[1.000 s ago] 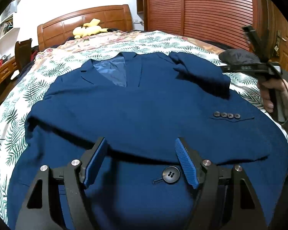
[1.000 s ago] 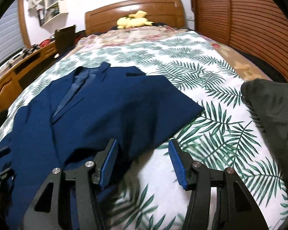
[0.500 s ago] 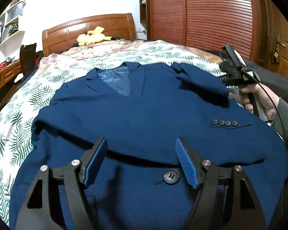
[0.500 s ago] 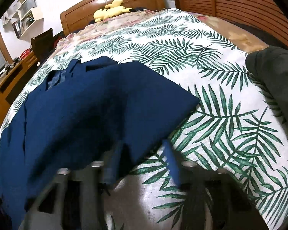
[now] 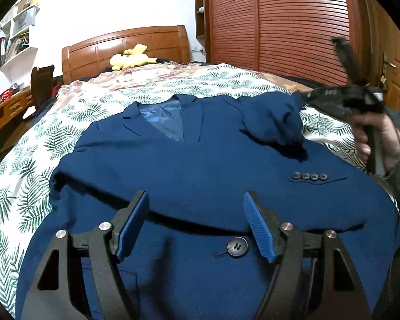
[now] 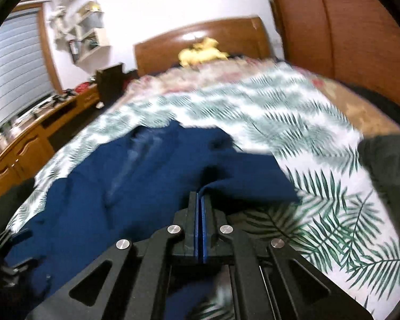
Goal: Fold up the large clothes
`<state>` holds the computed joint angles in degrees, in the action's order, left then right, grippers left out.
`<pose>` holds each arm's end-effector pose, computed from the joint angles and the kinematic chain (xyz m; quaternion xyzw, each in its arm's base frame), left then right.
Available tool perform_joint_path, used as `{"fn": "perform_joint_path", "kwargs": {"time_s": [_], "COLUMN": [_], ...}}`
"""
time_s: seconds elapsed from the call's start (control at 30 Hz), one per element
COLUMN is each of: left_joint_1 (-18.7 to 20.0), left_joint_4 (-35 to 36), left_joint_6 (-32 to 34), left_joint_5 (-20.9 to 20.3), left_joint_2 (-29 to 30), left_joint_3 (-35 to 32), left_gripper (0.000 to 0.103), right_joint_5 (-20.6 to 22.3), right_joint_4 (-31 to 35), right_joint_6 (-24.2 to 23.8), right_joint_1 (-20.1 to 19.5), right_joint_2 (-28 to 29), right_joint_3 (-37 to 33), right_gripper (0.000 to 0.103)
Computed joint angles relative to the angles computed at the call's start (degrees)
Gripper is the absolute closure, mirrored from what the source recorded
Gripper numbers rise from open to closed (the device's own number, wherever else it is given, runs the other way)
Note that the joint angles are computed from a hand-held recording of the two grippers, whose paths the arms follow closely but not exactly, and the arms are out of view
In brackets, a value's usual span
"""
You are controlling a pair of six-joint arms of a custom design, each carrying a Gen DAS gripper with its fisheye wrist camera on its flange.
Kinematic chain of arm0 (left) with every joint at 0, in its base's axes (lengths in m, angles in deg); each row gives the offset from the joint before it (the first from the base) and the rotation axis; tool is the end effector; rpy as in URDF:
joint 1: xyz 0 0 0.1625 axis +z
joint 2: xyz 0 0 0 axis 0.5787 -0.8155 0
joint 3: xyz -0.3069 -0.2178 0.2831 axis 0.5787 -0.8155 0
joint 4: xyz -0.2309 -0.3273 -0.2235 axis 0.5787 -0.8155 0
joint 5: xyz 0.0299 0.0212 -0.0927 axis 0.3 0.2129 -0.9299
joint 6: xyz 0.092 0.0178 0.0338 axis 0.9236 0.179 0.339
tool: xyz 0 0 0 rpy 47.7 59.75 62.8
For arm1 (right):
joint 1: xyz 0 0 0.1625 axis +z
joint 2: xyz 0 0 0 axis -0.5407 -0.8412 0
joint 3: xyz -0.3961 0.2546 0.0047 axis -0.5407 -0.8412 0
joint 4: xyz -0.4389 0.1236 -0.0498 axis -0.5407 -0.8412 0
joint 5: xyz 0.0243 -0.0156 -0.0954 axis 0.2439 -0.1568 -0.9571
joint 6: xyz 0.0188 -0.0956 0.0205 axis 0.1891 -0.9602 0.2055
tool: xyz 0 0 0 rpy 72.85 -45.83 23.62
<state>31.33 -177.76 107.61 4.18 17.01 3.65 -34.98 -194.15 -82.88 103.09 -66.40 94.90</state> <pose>-0.1724 -0.8516 -0.0103 0.3375 0.8355 -0.3582 0.2441 -0.0866 -0.6902 0.3785 0.2523 -0.8316 0.4484 0.2091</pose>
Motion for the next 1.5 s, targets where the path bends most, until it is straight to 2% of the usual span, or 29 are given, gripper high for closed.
{"fn": "perform_joint_path", "kwargs": {"time_s": [0.13, 0.3, 0.57, 0.73, 0.87, 0.97, 1.07, 1.17, 1.3, 1.37, 1.43, 1.5], "left_joint_1": [-0.1, -0.1, 0.1, 0.2, 0.3, 0.3, 0.4, 0.3, 0.4, 0.4, 0.3, 0.2], "left_joint_4": [0.0, 0.1, -0.1, -0.3, -0.5, -0.6, -0.5, -0.3, 0.4, 0.7, 0.6, 0.4], "left_joint_6": [0.2, 0.1, -0.5, -0.7, -1.1, -1.2, -1.3, -1.7, -2.2, -2.3, -2.2, -1.7], "left_joint_5": [0.2, 0.1, 0.1, 0.0, 0.0, 0.2, 0.4, 0.7, 1.3, 1.4, 1.4, 1.8], "left_joint_2": [0.0, 0.0, 0.1, 0.1, -0.1, -0.1, 0.0, 0.0, 0.1, 0.1, 0.2, 0.3], "left_joint_3": [0.1, 0.1, -0.1, -0.1, 0.1, 0.1, 0.0, -0.1, -0.5, -0.6, -0.7, -0.8], "left_gripper": [0.029, 0.029, 0.029, 0.029, 0.029, 0.029, 0.029, 0.029, 0.029, 0.029, 0.029, 0.029], "right_joint_5": [3.8, 5.6, 10.5, 10.0, 7.4, 5.8, 4.4, 4.5, 4.8, 4.6, 5.0, 5.3], "right_joint_4": [-0.7, 0.6, 8.5, 12.8, 14.7, 13.9, 9.8, 10.7, 9.5, 7.6, 5.9, 4.2], "right_joint_6": [-2.3, -6.2, -11.0, -13.1, -13.6, -15.2, -17.8, -17.3, -16.0, -15.2, -14.9, -14.6], "right_joint_1": [-0.5, -0.8, -2.0, -1.7, -1.8, -1.9, -2.0, -2.6, -3.6, -4.1, -4.7, -5.4], "right_joint_2": [-3.0, -5.7, -8.0, -7.5, -6.7, -7.0, -7.1, -7.4, -7.8, -7.9, -8.6, -9.2], "right_joint_3": [4.9, 8.8, 10.4, 10.1, 9.1, 9.2, 10.3, 9.6, 9.5, 9.8, 10.9, 11.6], "right_gripper": [0.102, 0.102, 0.102, 0.102, 0.102, 0.102, 0.100, 0.099, 0.094, 0.085, 0.061, 0.059]}}
